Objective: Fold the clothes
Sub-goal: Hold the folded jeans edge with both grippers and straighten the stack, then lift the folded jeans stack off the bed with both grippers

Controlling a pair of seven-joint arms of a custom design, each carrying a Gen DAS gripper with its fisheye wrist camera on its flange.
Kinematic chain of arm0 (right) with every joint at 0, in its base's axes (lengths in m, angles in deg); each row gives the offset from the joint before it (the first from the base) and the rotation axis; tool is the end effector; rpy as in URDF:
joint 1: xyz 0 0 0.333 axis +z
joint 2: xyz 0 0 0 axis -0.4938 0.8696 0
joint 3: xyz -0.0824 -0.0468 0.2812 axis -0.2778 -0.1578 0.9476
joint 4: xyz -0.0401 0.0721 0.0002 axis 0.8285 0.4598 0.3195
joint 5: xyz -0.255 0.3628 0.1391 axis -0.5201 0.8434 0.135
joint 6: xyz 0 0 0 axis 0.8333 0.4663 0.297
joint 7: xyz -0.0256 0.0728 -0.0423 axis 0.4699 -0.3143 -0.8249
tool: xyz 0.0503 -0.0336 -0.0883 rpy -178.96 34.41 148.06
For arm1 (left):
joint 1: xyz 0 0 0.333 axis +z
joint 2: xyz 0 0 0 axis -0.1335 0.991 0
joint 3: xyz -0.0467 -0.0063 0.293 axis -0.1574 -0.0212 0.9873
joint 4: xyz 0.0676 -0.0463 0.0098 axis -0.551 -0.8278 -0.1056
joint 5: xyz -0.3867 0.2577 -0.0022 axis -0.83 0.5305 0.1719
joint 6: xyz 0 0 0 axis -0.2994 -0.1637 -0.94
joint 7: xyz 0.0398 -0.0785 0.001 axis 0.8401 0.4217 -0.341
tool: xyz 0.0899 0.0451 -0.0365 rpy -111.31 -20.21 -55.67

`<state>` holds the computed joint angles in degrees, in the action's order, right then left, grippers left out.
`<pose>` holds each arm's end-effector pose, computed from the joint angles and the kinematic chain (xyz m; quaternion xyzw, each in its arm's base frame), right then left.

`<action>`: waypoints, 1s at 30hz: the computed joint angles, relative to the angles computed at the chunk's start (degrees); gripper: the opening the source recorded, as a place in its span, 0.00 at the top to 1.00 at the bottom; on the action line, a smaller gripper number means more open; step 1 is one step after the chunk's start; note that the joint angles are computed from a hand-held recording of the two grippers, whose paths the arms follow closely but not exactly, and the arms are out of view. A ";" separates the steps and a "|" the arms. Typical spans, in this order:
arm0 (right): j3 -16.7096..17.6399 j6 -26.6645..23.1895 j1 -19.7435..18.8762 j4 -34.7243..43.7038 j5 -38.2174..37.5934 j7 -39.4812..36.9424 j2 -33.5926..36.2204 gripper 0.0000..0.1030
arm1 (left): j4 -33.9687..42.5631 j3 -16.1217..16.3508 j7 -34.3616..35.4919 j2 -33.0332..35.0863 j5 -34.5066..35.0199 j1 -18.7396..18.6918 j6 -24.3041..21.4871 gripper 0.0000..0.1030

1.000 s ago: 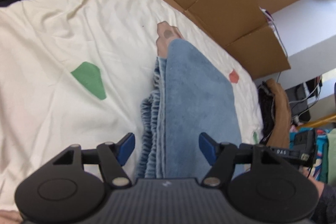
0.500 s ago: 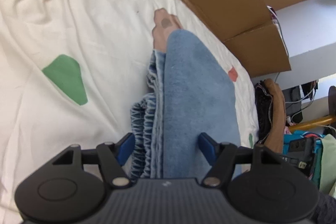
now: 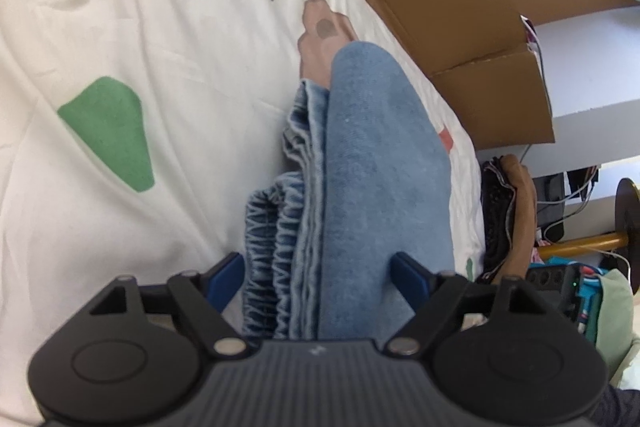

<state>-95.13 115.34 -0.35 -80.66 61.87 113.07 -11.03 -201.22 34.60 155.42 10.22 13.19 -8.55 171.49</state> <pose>0.4098 0.1259 0.3122 -0.5005 0.7836 0.0767 0.3599 0.5548 -0.1284 0.2969 0.5054 -0.7635 0.2886 0.2800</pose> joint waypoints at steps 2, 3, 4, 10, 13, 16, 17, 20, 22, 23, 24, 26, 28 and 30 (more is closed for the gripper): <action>-1.88 0.52 1.90 0.63 3.17 -3.60 0.65 0.31 | 0.15 -0.01 -0.22 0.23 -0.17 0.03 -0.22 0.20; -1.88 0.32 1.92 0.86 3.82 -4.30 0.82 0.31 | 0.20 -0.04 -0.28 0.31 -0.26 0.05 -0.25 0.21; -1.73 -0.06 1.75 1.07 4.23 -4.68 0.93 0.31 | 0.15 -0.11 -0.06 0.27 -0.33 0.01 -0.06 0.22; 1.25 -3.47 -1.75 0.87 -0.59 -0.36 -1.26 0.43 | 1.90 0.19 -1.07 0.79 0.75 0.41 -2.03 0.41; 0.02 -2.54 -0.40 0.48 1.59 -1.08 -1.76 0.43 | 3.10 0.21 -0.58 2.29 0.77 0.99 -3.58 0.38; -1.48 -2.33 1.10 1.26 4.74 -3.70 -0.11 0.40 | 4.34 -0.26 -1.19 4.04 0.98 1.45 -4.64 0.29; -2.19 -2.66 1.60 1.74 6.64 -5.44 0.58 0.39 | 4.75 -0.45 -1.17 4.55 1.10 1.59 -4.96 0.27; -3.66 -4.20 2.51 3.43 14.76 -11.83 2.82 0.34 | 5.90 -0.89 -1.07 6.09 0.98 2.24 -6.46 0.26; -3.01 -4.41 2.28 4.28 18.60 -14.78 4.08 0.33 | 6.75 -1.07 -1.39 6.93 1.18 2.74 -7.64 0.28; -2.41 -4.49 1.90 4.59 19.67 -15.59 4.52 0.34 | 7.21 -1.15 -1.64 7.35 1.33 2.99 -8.25 0.31; -1.48 -4.50 1.21 4.67 19.45 -15.28 4.62 0.35 | 7.55 -1.24 -1.85 7.58 1.43 3.23 -8.74 0.33; 0.17 -4.69 -0.17 4.46 19.60 -14.52 4.25 0.39 | 7.96 -1.46 -1.65 7.62 1.53 3.60 -9.71 0.43; 1.34 -4.75 -1.17 3.73 21.40 -14.58 2.99 0.44 | 8.40 -1.57 -1.34 7.69 1.63 3.87 -10.69 0.45; 1.90 -4.66 -1.52 2.57 24.12 -16.41 1.02 0.46 | 8.85 -1.64 -0.53 7.98 1.81 4.08 -11.53 0.45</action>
<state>-93.22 110.68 -1.86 -78.09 85.99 96.65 -10.01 -192.37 32.96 154.89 18.20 15.00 -4.47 159.96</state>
